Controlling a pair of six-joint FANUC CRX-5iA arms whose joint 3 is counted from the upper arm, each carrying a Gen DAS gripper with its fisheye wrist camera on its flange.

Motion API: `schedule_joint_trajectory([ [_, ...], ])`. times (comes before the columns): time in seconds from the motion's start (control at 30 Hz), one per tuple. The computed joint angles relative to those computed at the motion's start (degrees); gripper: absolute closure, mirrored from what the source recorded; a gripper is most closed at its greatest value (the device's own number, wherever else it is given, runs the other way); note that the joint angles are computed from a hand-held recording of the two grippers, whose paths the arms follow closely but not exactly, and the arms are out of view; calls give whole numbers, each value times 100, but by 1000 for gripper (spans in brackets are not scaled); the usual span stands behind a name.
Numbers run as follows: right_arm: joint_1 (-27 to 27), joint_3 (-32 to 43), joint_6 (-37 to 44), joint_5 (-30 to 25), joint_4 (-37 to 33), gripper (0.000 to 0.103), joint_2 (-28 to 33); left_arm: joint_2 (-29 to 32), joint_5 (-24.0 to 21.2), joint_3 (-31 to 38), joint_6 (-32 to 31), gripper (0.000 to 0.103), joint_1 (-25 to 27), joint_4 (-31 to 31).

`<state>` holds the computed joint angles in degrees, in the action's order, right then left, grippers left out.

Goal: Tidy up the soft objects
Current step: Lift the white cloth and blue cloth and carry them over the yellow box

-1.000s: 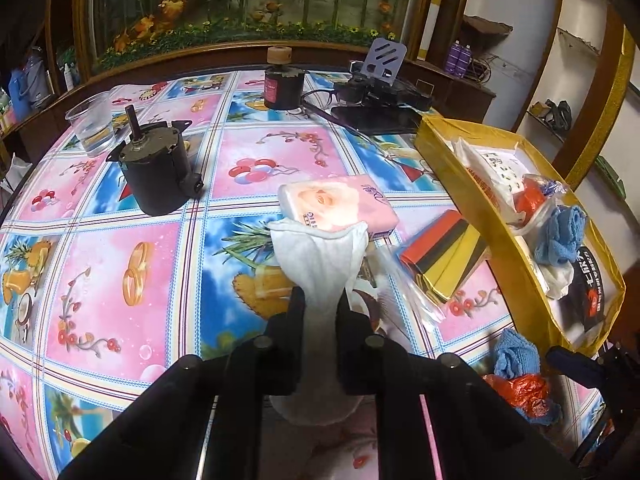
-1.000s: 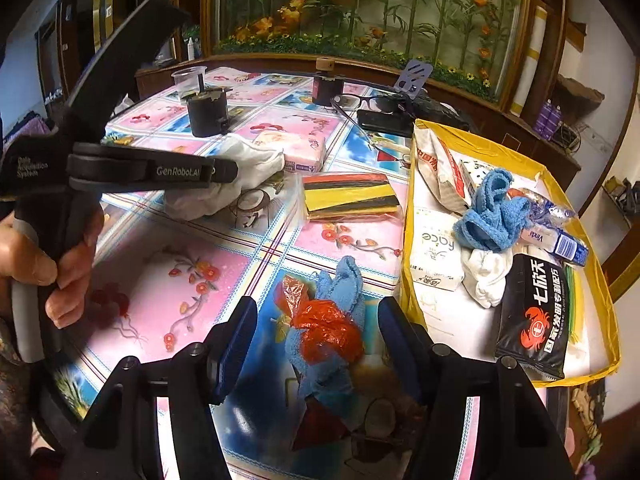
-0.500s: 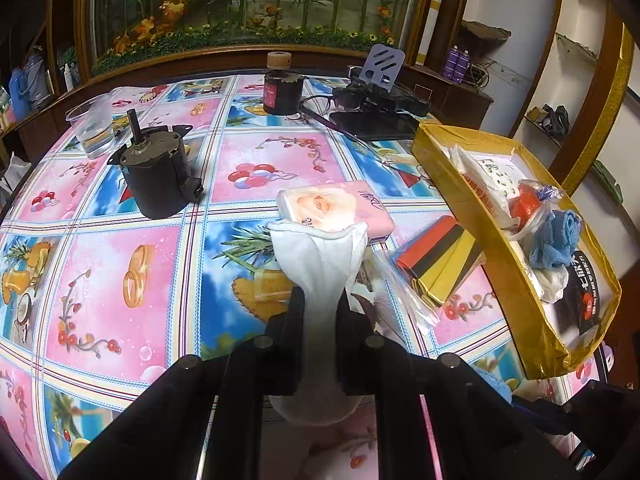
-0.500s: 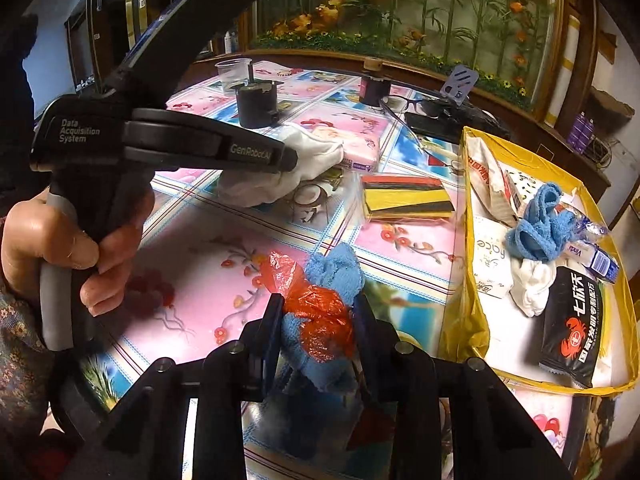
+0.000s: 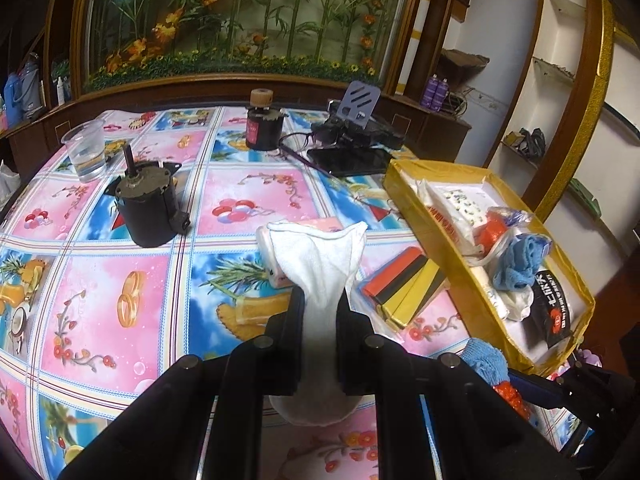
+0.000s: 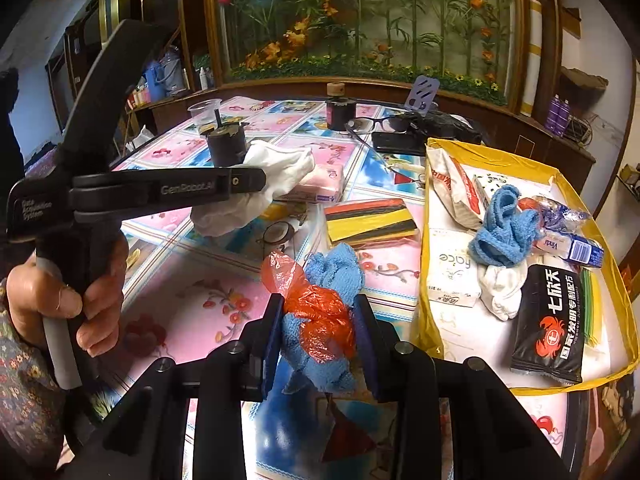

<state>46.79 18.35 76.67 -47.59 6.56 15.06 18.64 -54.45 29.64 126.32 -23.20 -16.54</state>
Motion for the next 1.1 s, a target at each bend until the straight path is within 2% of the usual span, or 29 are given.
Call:
schedule_joint_trajectory([
  [0.17,-52,-6,-129,98,4,66,-18,-28,-76,120,358,91,-217,-640],
  [0.4,-77,-21,-256,158,58,66,-21,-19,-221,221,578,91,-332,-1026],
  [1.1,-13,-227,-808,280,830,66,-63,-130,92,78,513,91,-444,-1189],
])
